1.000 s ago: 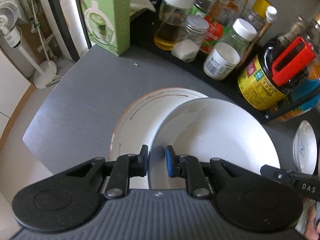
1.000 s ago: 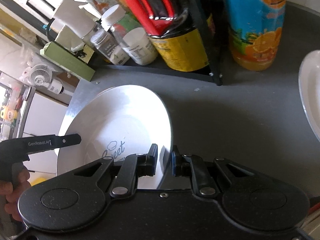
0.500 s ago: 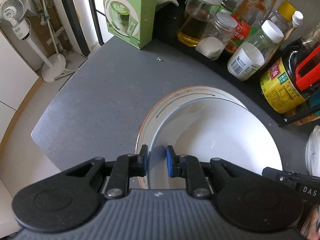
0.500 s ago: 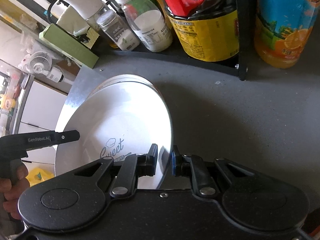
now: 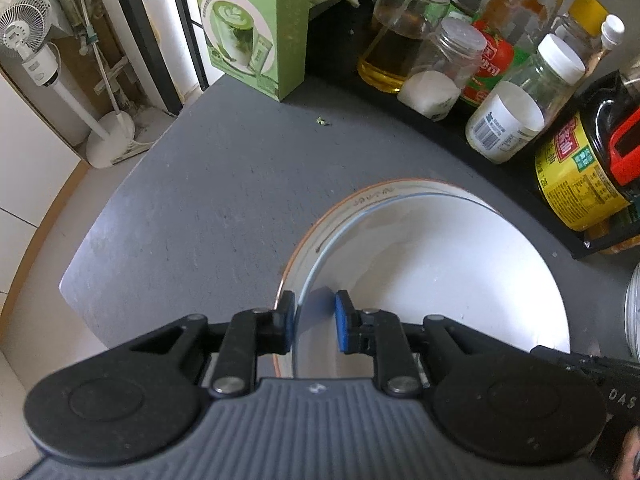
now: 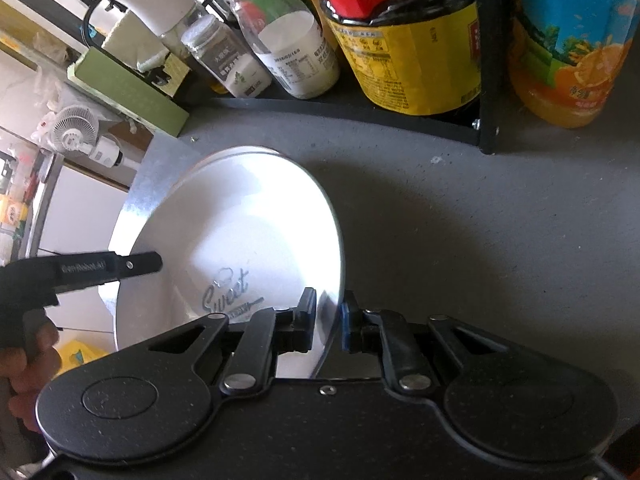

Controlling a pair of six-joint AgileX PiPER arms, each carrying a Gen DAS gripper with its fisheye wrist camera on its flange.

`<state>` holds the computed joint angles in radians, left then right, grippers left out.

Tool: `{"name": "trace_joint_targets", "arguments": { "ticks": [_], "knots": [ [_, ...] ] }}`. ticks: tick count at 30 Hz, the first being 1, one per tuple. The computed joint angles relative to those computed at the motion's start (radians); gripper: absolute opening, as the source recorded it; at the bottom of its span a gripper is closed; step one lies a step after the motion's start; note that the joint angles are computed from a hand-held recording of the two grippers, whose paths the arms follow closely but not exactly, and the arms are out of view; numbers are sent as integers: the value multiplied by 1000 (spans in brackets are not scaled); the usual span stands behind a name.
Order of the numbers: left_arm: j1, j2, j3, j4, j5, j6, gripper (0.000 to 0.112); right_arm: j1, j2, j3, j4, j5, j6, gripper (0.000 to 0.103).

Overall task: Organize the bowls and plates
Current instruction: 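Lift the 'Sweet' plate with both grippers and carry it over the flower-pattern plate, then lower the 'Sweet' plate onto the flower-pattern plate and open both grippers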

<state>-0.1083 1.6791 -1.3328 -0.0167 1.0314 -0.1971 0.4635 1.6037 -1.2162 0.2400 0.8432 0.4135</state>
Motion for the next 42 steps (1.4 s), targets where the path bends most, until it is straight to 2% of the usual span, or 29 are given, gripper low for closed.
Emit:
{"name": "trace_joint_targets", "arguments": {
  "ticks": [6,9,18,24,29,36,38,42],
  "knots": [
    [-6,15,-31,14,30,-7,19,-10,-8,25,28,-22,-17,12],
    [-39,-3,-34,81,26,-41,20,-15,-15,35,45,-32,-32,11],
    [-69,-5,-50,138,40,-35,25,-4,-9,25,11,-26,-11,10],
    [-69,-13,-11,174,31,-63,41,20,1,-15,-34,20,33,15],
    [-59,-8,8,176,25,-74,44,22,-17,-13,-45,38,27,17],
    [-39,-7,36,161,-1,-61,50,21,-14,2,-37,5,34,19],
    [-31,-5,33,152,-1,-49,51,14,-23,18,-36,-1,40,28],
    [-12,-5,34,129,-9,-24,52,-9,-39,54,-5,-24,30,31]
  ]
}}
